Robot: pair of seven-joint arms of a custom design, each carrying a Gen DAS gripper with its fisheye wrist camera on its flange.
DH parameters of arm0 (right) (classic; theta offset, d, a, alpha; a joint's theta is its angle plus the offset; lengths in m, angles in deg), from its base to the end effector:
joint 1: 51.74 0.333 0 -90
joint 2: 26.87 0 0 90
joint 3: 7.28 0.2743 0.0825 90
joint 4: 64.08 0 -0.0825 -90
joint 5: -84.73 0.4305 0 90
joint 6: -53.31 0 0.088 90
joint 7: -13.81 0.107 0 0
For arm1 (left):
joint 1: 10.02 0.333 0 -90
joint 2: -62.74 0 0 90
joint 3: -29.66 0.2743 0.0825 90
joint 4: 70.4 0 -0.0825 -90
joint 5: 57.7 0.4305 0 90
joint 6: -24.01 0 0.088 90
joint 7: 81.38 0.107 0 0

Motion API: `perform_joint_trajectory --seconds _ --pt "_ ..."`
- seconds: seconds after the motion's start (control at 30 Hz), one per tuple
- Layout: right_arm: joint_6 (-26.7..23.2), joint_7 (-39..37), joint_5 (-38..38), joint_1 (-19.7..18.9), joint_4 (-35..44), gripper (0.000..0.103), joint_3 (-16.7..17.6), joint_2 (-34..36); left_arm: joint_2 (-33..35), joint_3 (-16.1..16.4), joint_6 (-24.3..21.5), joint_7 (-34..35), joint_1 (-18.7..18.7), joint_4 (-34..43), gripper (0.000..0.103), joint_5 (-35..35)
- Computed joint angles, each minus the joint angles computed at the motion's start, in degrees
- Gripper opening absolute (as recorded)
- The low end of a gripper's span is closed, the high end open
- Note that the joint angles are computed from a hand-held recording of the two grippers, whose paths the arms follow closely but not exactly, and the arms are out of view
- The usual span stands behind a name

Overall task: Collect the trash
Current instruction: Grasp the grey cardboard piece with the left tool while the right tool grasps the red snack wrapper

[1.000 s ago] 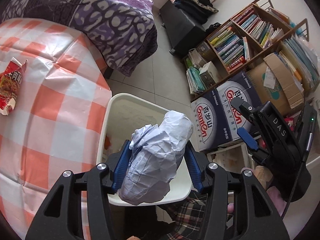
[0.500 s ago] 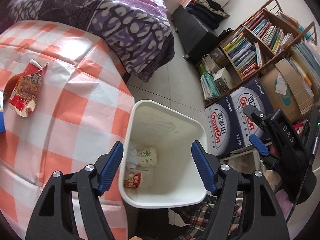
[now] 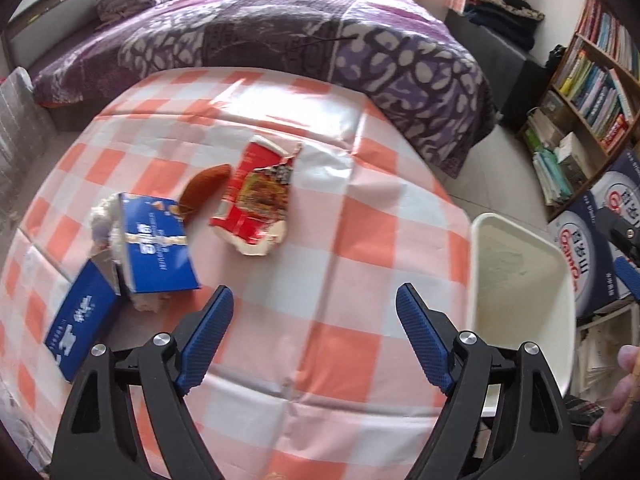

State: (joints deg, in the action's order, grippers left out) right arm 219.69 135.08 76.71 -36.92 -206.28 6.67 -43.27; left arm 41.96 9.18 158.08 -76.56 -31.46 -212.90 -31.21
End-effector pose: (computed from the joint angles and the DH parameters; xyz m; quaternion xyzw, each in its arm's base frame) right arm 0.4658 0.2652 0.4050 -0.6941 0.6306 -0.1576 0.3094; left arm 0.3808 -0.3239 0.3683 -0.8241 0.5064 -0.1549 0.2013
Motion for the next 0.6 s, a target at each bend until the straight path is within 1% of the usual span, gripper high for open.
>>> perform_joint_trajectory --seconds 0.07,0.13,0.27,0.33,0.47,0.6 --pt "-0.7 -0.3 -0.2 0.6 0.8 0.096 0.4 0.8 -0.8 0.9 -4.6 3.6 -0.4 -0.4 0.081 -1.5" --pt "-1.2 -0.6 -0.6 1.2 1.5 0.096 0.6 1.5 -2.7 1.8 -7.4 5.9 -0.7 -2.0 0.081 -3.3" --pt "-2.4 -0.8 -2.2 2.6 3.0 0.096 1.1 3.2 -8.5 3.8 -8.4 7.6 -0.9 -7.8 0.081 -8.3" --pt "-2.7 -0.8 -3.0 3.4 3.5 0.096 1.1 3.9 -10.3 4.2 -10.4 8.8 -0.9 -9.4 0.081 -9.8" --pt "-4.6 -3.6 -2.8 6.1 5.0 0.096 0.6 5.7 -11.5 3.8 -15.9 11.3 -0.5 -10.5 0.081 -10.4" --pt "-5.4 -7.0 -2.2 8.9 5.9 0.096 0.1 7.0 -12.0 5.0 -19.0 16.5 -0.6 -11.8 0.081 -11.3"
